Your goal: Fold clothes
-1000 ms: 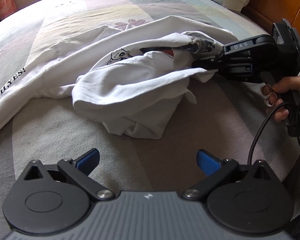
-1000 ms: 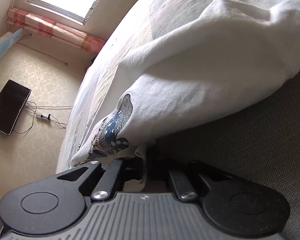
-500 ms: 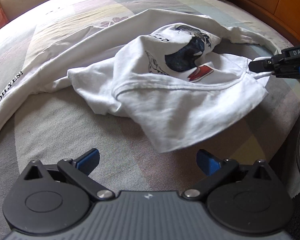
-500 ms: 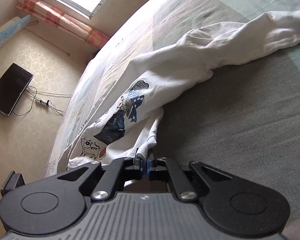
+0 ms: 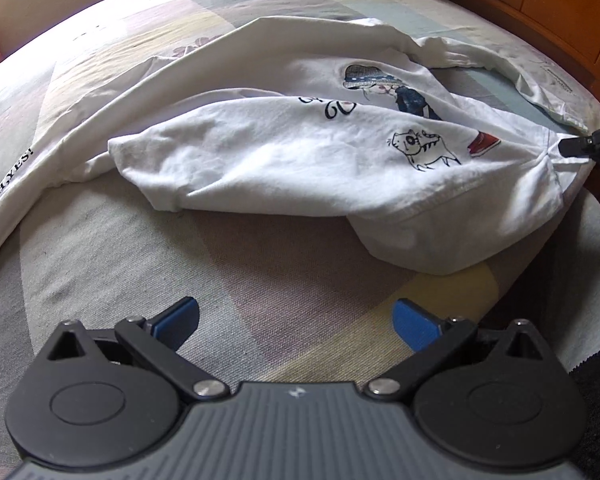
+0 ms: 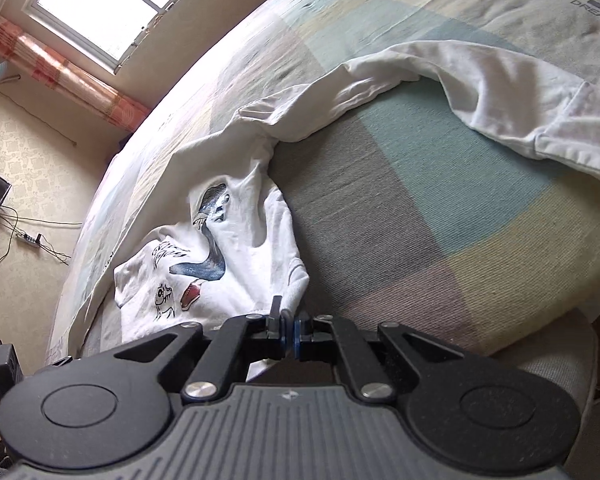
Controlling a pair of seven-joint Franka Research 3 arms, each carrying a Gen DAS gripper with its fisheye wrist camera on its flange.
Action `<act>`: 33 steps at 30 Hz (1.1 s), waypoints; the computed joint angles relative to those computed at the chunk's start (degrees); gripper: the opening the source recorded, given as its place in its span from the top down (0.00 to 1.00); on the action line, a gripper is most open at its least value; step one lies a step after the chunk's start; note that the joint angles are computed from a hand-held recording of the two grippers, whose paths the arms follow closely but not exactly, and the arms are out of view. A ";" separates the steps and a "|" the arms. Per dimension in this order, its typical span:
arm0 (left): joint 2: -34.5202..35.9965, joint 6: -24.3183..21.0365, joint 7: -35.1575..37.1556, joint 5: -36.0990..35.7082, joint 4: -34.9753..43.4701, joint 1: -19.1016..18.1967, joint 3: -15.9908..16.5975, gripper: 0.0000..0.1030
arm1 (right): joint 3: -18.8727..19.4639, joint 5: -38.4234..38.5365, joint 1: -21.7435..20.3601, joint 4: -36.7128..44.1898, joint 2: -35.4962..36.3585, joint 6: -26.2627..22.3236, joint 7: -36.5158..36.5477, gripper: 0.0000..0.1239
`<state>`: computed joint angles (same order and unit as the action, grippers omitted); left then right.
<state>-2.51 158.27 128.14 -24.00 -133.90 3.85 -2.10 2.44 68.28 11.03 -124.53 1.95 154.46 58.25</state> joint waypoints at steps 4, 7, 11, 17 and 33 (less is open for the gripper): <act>0.00 0.01 -0.08 0.19 0.17 -0.19 -0.13 0.01 | -0.06 -10.53 0.46 -0.39 0.16 2.23 7.69 0.90; 0.10 -0.40 0.31 -0.12 0.40 -0.16 -0.08 0.01 | 0.19 -13.21 0.73 -0.53 -0.29 3.44 8.89 0.85; 0.30 -0.36 -2.62 2.82 0.69 0.40 -0.10 0.01 | 0.83 -20.41 1.69 2.13 0.52 2.66 9.00 0.41; -0.79 0.92 -4.19 2.58 -0.46 1.32 0.95 0.01 | 3.41 -25.98 4.48 10.83 5.77 -0.38 3.94 0.17; -2.01 1.30 -7.85 -0.54 -2.04 4.78 4.53 0.01 | -2.77 -75.34 25.39 31.88 25.50 4.42 6.94 0.17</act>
<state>-4.52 159.57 120.29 -24.55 -135.94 8.64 2.42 -0.33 -7.06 36.42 -92.65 27.44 158.87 65.20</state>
